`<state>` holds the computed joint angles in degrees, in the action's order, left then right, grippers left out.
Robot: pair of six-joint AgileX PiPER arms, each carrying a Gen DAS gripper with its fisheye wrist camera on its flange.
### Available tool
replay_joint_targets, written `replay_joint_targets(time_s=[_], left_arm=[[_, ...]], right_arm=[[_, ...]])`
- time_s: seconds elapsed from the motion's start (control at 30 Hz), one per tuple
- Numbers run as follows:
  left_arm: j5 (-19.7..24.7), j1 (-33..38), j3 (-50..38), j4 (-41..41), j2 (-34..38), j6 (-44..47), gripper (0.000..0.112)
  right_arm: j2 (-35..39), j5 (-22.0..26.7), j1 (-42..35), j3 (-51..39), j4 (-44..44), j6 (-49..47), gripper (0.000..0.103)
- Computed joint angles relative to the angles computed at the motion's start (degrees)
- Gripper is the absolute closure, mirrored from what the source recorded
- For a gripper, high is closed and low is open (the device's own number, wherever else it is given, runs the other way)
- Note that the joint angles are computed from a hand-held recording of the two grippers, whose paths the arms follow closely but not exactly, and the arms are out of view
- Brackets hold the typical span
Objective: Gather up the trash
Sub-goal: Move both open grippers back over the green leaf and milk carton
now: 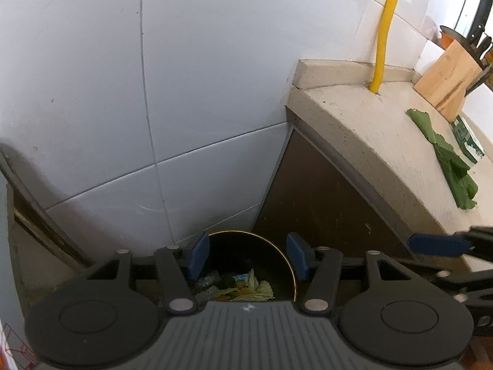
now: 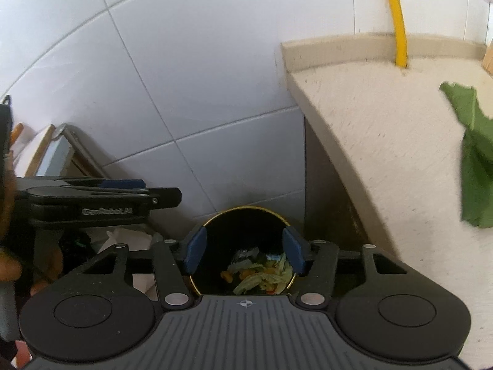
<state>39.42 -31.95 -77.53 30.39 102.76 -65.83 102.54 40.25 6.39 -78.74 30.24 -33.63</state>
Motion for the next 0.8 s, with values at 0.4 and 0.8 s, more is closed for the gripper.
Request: replay_joint_targets(time_s=[0.4, 0.8], left_arm=[[3.2, -2.0, -1.0, 5.0, 0.5, -2.3, 0.054], [2.8, -2.7, -3.0, 2.4, 2.0, 1.4, 0.049]], right_arm=[[-3.8, 2.0, -4.5, 0.0, 4.8, -7.1, 0.024], [-6.3, -1.4, -12.3, 0.4, 12.2, -14.2, 0.015]])
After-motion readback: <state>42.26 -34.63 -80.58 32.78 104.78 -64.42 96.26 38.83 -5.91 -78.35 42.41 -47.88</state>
